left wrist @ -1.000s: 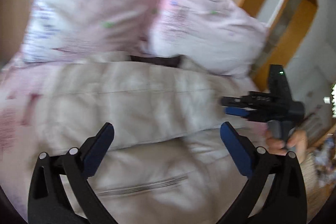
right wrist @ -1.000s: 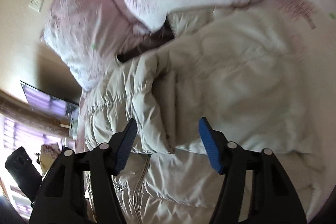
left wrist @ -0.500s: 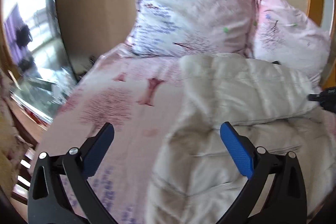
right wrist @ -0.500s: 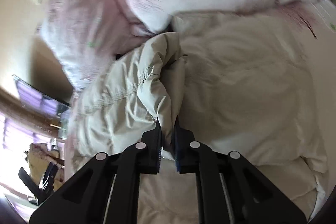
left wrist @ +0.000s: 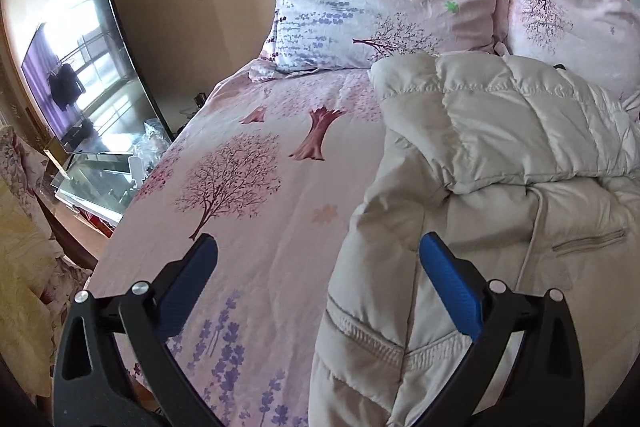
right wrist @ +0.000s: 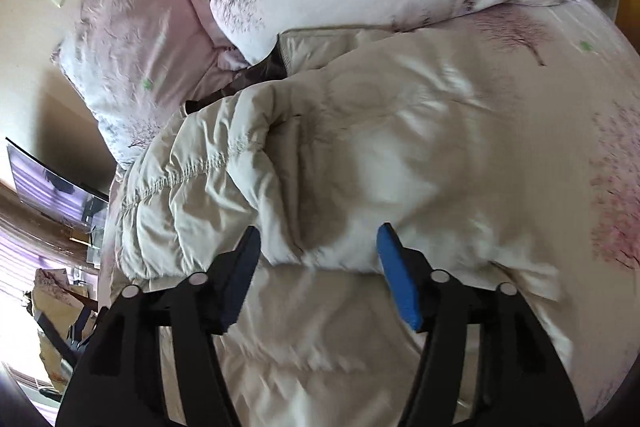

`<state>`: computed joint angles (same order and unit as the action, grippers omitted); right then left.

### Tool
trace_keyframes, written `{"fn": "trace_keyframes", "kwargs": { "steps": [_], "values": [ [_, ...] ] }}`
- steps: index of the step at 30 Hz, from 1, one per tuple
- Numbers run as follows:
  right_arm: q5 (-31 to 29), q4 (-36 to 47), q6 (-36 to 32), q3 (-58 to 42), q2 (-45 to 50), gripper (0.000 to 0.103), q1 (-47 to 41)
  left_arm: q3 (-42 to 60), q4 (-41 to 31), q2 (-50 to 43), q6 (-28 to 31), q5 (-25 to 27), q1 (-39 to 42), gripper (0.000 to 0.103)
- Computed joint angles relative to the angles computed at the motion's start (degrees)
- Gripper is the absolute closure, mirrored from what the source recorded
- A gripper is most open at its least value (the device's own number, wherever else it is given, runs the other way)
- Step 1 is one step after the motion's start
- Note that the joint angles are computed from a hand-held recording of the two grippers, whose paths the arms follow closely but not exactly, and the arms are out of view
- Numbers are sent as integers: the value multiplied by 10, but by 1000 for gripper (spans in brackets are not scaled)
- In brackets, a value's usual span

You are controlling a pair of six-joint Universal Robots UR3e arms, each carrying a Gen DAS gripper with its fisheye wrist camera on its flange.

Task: Fold large clothes

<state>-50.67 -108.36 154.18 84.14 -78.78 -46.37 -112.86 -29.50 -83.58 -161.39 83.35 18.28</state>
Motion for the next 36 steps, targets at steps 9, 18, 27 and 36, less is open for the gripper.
{"fn": "trace_keyframes", "kwargs": {
  "steps": [9,18,27,36],
  "values": [
    [27,145,-200,110,-133,23,-187,-74,-74,103,54,-101,89,2],
    [9,345,-386,115,-108,20,-374,-47,-528,228,310,-349,315,2],
    [-32,455,-469,98,-12,20,-433,-33,-693,227,416,-340,358,2],
    [-60,547,-555,79,16,30,-435,6,-818,164,451,-357,364,22]
  ]
}}
